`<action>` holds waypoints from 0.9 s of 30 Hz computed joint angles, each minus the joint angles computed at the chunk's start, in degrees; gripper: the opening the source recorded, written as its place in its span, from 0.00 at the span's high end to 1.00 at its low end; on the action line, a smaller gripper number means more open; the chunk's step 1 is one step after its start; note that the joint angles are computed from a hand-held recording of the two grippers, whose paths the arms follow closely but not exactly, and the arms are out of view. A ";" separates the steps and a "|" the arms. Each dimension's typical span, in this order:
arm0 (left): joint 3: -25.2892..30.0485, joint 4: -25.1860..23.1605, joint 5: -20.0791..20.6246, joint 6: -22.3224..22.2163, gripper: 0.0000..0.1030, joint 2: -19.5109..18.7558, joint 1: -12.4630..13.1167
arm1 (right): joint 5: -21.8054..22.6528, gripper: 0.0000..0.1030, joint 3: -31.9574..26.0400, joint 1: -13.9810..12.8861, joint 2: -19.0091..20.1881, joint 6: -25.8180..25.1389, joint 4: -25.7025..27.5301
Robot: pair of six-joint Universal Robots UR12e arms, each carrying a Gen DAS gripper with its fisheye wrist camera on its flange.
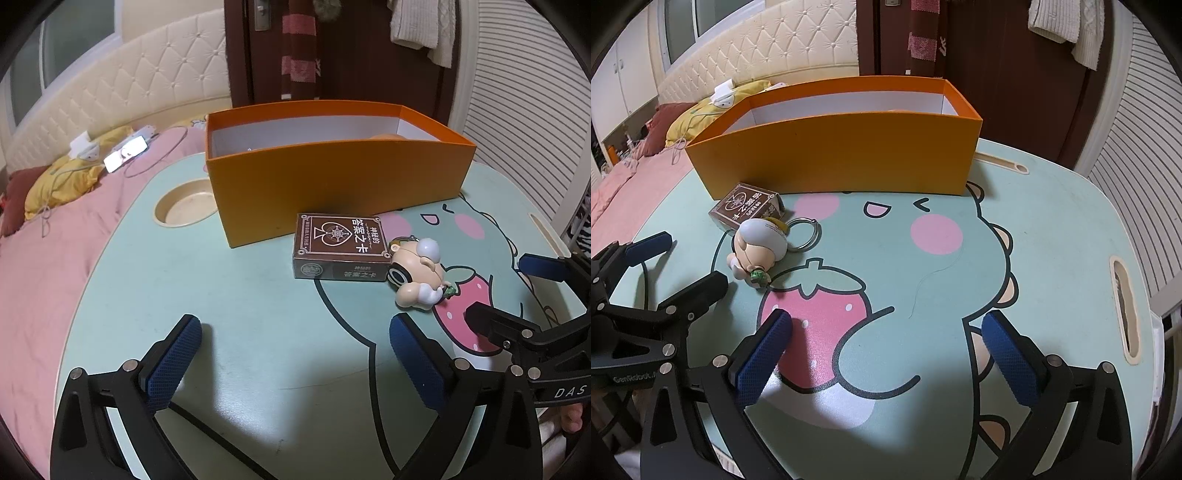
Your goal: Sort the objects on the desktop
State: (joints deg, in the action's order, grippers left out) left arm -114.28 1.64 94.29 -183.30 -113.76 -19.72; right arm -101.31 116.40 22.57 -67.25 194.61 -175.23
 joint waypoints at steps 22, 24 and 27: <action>0.13 0.61 5.98 -3.34 0.01 -0.03 -0.63 | -1.79 0.00 -0.38 0.88 0.15 -1.64 -0.90; -0.18 0.69 5.72 -5.30 0.01 0.18 0.00 | -1.64 0.00 -0.53 1.34 0.31 -4.01 -2.68; -0.71 0.60 3.55 -8.91 0.01 0.55 1.17 | -0.62 0.00 -1.26 1.84 0.62 -7.11 -3.69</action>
State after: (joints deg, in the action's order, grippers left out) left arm -114.99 2.23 97.85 -192.21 -113.21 -18.55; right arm -101.93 115.15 24.41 -66.63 187.50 -178.92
